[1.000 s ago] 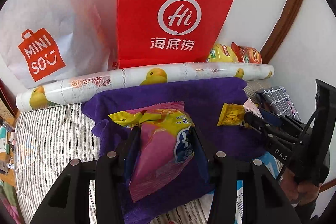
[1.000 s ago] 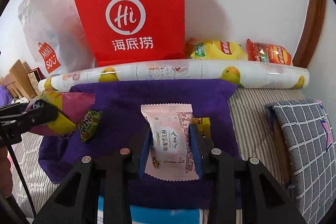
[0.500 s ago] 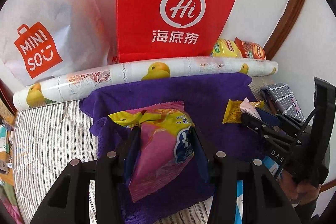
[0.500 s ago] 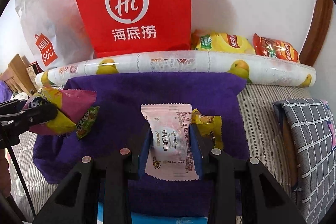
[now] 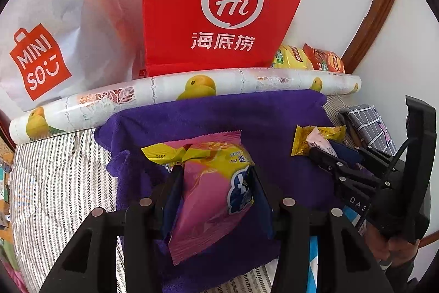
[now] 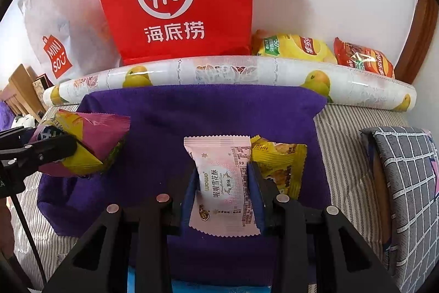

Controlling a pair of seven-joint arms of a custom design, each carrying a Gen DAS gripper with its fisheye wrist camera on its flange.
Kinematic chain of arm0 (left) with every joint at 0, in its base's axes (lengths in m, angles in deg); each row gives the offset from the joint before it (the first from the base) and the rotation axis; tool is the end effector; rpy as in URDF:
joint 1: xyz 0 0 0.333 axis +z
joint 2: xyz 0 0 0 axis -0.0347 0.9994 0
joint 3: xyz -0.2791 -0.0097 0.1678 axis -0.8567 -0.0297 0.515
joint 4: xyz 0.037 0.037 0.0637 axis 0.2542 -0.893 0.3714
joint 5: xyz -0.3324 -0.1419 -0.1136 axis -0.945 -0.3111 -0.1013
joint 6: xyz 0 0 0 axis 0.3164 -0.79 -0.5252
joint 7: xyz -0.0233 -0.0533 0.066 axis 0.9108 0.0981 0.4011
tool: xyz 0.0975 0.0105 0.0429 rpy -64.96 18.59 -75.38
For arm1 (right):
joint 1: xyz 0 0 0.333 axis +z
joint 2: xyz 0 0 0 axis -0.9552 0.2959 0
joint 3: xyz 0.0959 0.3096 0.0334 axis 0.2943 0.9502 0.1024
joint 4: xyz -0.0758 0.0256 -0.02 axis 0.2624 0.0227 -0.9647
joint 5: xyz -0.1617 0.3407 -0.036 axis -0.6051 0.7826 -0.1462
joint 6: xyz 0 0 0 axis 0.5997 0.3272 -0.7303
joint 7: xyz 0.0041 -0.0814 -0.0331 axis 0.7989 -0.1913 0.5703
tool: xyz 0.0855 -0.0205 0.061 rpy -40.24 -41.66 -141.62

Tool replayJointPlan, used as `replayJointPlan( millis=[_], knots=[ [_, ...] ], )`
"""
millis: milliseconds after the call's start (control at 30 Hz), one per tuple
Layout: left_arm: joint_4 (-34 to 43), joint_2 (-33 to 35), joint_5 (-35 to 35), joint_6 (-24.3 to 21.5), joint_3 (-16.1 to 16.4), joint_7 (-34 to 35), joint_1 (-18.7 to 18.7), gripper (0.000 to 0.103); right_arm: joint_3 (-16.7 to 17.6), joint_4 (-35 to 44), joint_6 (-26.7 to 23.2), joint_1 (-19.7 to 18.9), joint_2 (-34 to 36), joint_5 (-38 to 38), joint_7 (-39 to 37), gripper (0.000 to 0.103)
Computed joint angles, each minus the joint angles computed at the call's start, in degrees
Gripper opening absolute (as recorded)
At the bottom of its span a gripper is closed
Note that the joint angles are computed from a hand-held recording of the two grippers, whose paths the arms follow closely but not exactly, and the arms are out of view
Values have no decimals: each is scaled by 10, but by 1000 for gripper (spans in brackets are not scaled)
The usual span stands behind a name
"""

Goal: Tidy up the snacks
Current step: 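Lower both held snacks onto the purple towel and open both grippers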

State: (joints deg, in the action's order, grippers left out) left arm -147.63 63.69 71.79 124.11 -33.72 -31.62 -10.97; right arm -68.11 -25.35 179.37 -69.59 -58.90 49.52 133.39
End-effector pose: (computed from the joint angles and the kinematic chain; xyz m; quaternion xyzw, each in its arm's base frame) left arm 0.5866 -0.1808 0.5447 -0.7686 0.5625 -0.2471 0.1785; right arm 0.7081 0.1219 0.5123 -0.8536 0.4295 -0.1120 0.2728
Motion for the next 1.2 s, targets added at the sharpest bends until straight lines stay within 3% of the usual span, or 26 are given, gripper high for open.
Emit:
replayJointPlan(
  millis=[633, 933, 1200],
  knots=[
    [-1, 15, -48, 9, 3, 32, 2, 48, -3, 10, -14, 1, 8, -13, 11, 37],
    [6, 22, -58, 1, 5, 38, -1, 48, -5, 33, -43, 2, 20, -19, 28, 43],
    [14, 25, -60, -10, 5, 41, -3, 48, 2, 18, -30, -6, 9, 0, 14, 53]
  ],
)
